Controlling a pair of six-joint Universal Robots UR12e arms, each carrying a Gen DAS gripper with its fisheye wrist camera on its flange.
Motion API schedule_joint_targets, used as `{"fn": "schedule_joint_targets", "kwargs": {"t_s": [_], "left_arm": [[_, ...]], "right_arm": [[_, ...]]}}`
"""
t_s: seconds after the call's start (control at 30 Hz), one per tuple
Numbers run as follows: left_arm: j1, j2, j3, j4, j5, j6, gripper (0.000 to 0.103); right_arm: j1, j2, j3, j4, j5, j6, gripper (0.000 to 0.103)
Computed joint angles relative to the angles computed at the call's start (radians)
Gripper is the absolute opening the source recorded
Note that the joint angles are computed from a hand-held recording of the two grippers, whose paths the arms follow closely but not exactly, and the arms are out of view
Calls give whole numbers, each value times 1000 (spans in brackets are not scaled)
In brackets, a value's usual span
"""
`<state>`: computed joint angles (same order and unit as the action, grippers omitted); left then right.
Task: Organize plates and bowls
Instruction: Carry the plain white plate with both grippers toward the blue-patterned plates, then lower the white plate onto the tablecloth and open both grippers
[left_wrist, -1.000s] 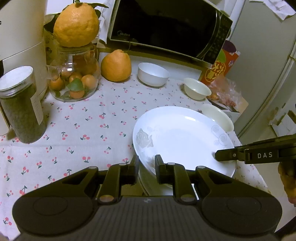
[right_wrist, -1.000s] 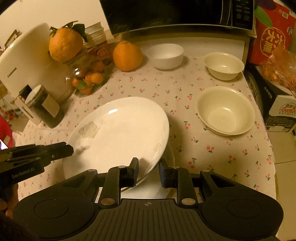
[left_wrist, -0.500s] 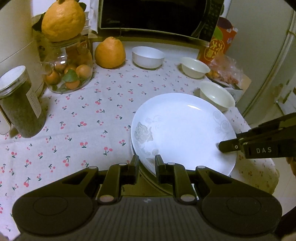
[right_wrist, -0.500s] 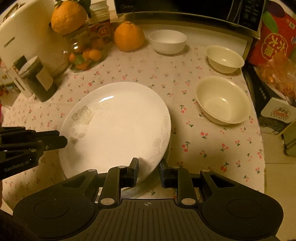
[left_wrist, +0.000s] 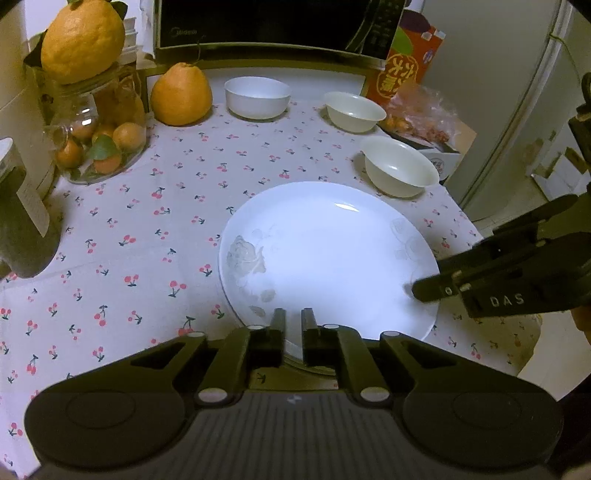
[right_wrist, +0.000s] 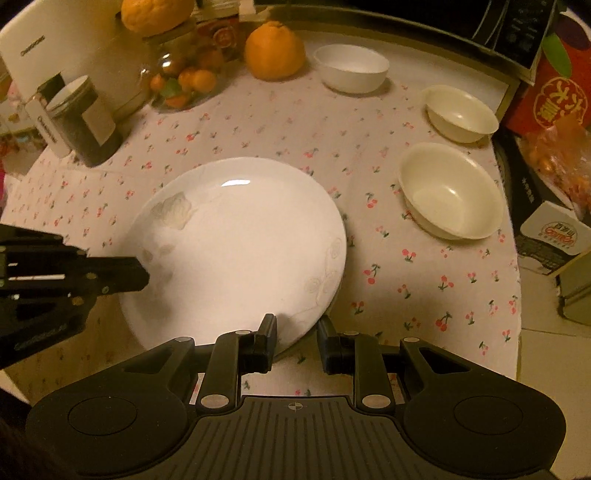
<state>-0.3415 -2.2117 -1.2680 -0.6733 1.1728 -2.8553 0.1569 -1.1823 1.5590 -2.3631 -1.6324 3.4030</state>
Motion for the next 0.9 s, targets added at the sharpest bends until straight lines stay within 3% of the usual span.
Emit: {"fn": "schedule_joint_targets", "kwargs": {"t_s": [0.17,0.23,0.37,0.43,0.6,0.9], "left_arm": [[2,1,-1,14,-8,-25,19],[2,1,0,15,-10,-25,24],[3,0,3,11,-25,-27,31],[3,0,3,20,-27,-27,39],[3,-3,14,43,-39,-43,62],[-10,-18,54,61,-19,-75,91]], "right_arm": [[-10,-2,-6,23,40,11,33],[-10,-3,-6,19,43,10,49],[-10,-4,-6,11,51,-4,59],[-11,-4,-6,5,53,-7,66],[-22,-8,-4,-34,66,13,71],[-42,-8,-3,-107,55,91,84]]}}
